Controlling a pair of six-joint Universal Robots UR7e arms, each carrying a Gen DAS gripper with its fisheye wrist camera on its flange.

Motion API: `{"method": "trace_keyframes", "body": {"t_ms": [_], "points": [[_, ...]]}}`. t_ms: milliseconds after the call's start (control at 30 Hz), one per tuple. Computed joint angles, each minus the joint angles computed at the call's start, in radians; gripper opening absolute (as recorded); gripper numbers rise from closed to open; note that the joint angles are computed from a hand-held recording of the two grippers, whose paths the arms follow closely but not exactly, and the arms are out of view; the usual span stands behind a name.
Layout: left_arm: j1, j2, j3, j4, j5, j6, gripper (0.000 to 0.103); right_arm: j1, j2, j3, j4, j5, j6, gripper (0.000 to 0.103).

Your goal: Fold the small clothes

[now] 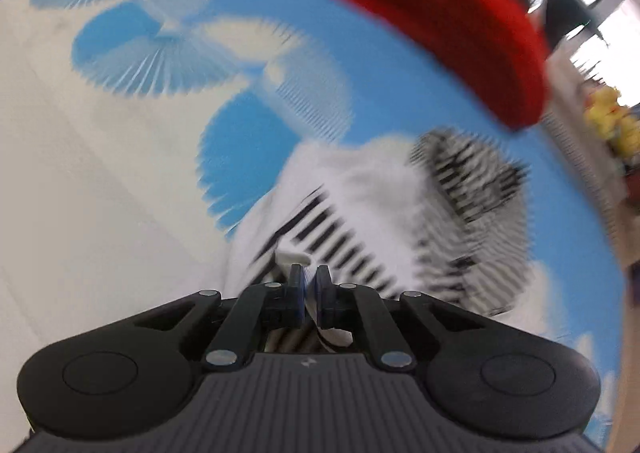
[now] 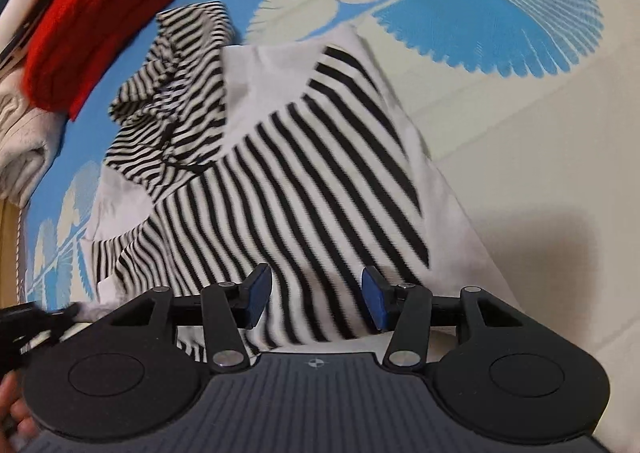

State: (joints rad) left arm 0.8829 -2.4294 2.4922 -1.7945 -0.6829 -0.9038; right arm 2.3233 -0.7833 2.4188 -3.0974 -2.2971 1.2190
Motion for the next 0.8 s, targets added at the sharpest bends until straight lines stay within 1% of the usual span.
{"method": "trace_keyframes", "body": {"t_ms": [33,67,100,133,200,233,267,333,367,400,433,467,500,600,633,667,733,767,800], "points": [[-0.036,-0.036,-0.007,0.051,0.009,-0.026,0.006,-0.004,0.000,0.004,-0.002,0.000,0.015,0.052],[-0.048,-0.054,-0.018,0.099,0.013,-0.055,0.009,-0.010,0.003,0.009,-0.003,0.000,0.041,0.052],[-0.035,-0.047,-0.035,0.153,0.017,-0.098,0.009,-0.015,0.002,0.011,0.012,0.000,0.068,0.052],[0.012,-0.014,-0.060,0.196,0.008,-0.136,0.009,-0.021,0.000,0.012,0.036,-0.001,0.098,0.052],[0.126,0.045,-0.096,0.197,-0.044,-0.166,0.010,-0.027,-0.001,0.014,0.076,-0.008,0.147,0.052],[0.164,0.058,-0.109,0.197,-0.062,-0.175,0.010,-0.031,0.002,0.017,0.070,-0.009,0.154,0.052],[0.168,0.055,-0.112,0.199,-0.057,-0.168,0.010,-0.029,0.003,0.016,0.075,-0.012,0.164,0.051],[0.130,0.033,-0.096,0.163,-0.036,-0.092,0.010,-0.012,-0.002,-0.002,0.129,-0.030,0.201,0.051],[0.129,0.039,-0.086,0.105,-0.050,-0.019,0.010,-0.001,-0.002,-0.012,0.152,-0.044,0.218,0.052],[0.142,0.050,-0.077,0.035,-0.079,0.061,0.014,0.010,0.001,-0.021,0.162,-0.059,0.225,0.052],[0.168,0.065,-0.069,-0.029,-0.120,0.138,0.015,0.015,0.007,-0.024,0.154,-0.067,0.219,0.052],[0.199,0.084,-0.062,-0.069,-0.156,0.190,0.015,0.014,0.011,-0.026,0.144,-0.068,0.207,0.053],[0.245,0.116,-0.061,-0.095,-0.193,0.224,0.015,0.009,0.014,-0.025,0.137,-0.064,0.205,0.053],[0.372,0.214,-0.081,-0.075,-0.258,0.218,0.015,-0.012,0.015,-0.015,0.131,-0.053,0.221,0.053],[0.392,0.225,-0.085,-0.066,-0.261,0.214,0.015,-0.013,0.014,-0.013,0.127,-0.052,0.226,0.053],[0.389,0.224,-0.086,-0.066,-0.247,0.217,0.015,-0.010,0.010,-0.017,0.139,-0.056,0.230,0.053],[0.322,0.184,-0.082,-0.035,-0.205,0.217,0.016,0.007,0.008,-0.028,0.158,-0.082,0.217,0.053],[0.291,0.153,-0.073,-0.043,-0.195,0.237,0.019,0.013,0.010,-0.033,0.158,-0.098,0.204,0.053],[0.267,0.130,-0.061,-0.065,-0.186,0.267,0.024,0.013,0.011,-0.034,0.159,-0.104,0.197,0.054]]}}
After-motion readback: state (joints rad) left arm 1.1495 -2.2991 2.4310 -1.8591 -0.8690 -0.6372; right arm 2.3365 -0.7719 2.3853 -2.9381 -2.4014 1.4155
